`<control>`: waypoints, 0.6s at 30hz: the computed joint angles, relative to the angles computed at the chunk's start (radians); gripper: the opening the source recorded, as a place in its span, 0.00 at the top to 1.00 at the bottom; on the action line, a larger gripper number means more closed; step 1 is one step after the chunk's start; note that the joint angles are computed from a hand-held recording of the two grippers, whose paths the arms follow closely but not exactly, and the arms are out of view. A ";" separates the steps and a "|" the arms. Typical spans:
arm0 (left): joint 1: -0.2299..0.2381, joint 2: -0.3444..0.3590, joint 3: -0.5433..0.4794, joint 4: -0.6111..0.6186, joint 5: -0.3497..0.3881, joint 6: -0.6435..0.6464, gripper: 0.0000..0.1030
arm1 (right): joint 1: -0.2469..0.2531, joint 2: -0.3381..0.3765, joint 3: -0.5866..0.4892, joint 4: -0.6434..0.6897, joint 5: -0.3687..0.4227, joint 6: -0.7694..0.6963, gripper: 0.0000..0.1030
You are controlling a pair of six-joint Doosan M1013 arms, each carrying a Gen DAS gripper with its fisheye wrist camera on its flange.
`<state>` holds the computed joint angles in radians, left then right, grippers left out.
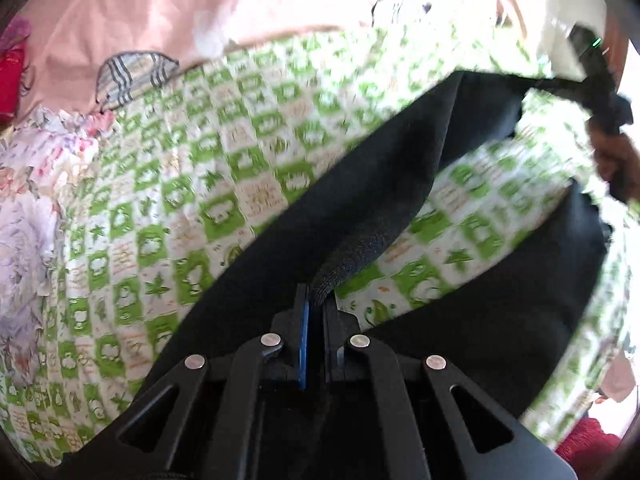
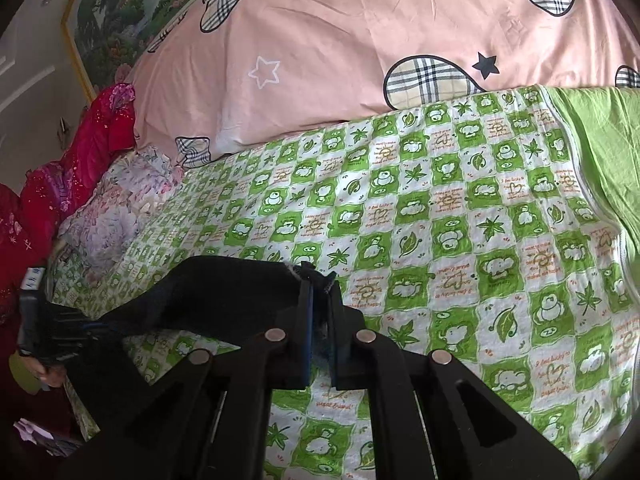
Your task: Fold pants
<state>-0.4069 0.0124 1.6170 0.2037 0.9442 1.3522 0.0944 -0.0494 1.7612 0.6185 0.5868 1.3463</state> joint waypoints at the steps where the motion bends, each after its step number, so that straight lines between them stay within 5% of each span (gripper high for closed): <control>1: -0.002 -0.016 0.008 -0.006 -0.007 0.006 0.97 | -0.001 -0.008 0.008 0.002 -0.001 -0.010 0.93; 10: -0.081 -0.138 0.111 -0.022 -0.060 0.017 0.97 | -0.016 -0.148 0.136 0.041 0.002 -0.096 0.93; 18: -0.120 -0.173 0.180 -0.026 -0.064 0.054 0.97 | 0.032 -0.247 0.216 -0.156 0.076 0.016 0.97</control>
